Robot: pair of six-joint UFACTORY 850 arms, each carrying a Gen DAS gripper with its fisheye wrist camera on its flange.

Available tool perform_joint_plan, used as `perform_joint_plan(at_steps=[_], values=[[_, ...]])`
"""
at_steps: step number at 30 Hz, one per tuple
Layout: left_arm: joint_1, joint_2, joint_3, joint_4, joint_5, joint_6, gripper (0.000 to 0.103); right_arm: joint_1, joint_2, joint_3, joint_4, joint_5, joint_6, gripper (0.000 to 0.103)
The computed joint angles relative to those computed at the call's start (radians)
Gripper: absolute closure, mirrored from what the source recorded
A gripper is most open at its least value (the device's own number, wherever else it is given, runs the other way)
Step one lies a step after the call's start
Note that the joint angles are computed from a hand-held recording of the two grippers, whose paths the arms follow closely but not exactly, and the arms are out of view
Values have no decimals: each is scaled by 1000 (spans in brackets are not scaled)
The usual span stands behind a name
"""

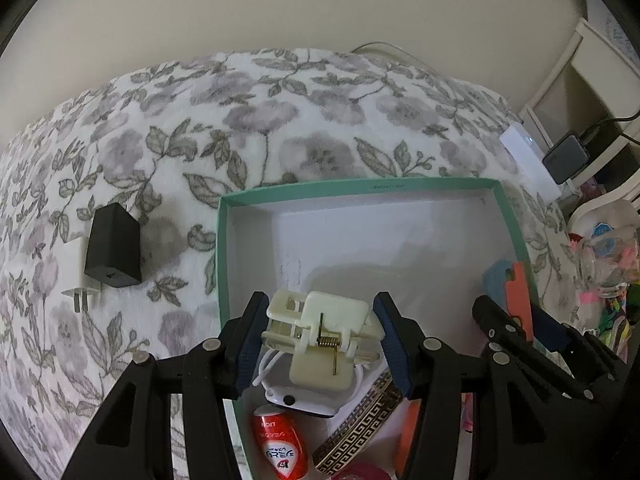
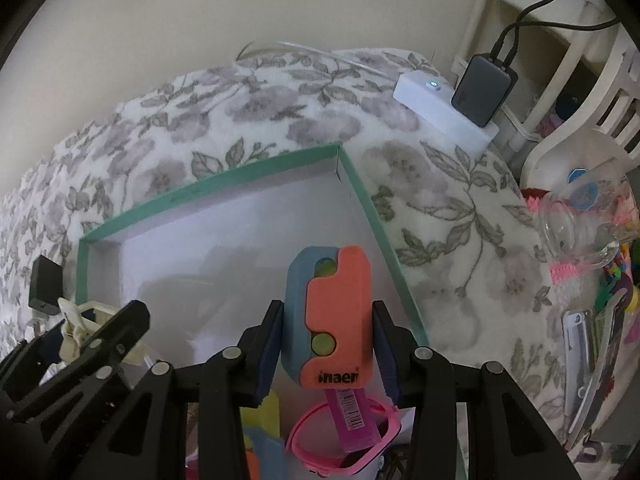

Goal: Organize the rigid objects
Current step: 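Carry the clip and pink-blue toy over the tray and open both tools, then move both open tools back to the white and black chargers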

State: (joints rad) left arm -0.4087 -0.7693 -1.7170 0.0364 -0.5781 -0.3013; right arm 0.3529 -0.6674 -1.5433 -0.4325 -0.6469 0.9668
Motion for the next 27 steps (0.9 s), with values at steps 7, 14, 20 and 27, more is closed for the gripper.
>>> perform_joint_plan(at_steps=[7,14,20,27], values=[[3,-4,-4,-11,-16,3,47,3,-6,-1,2,-17,-2,57],[11,2,-12,-43,-34,14,38,7,-3,-3,-16,-34,16,48],[18,28,-2,-65,-28,35,36,9,15,5,-39,-36,47,47],[32,66,13,49,-26,-75,32,21,41,9,-86,-35,99,35]])
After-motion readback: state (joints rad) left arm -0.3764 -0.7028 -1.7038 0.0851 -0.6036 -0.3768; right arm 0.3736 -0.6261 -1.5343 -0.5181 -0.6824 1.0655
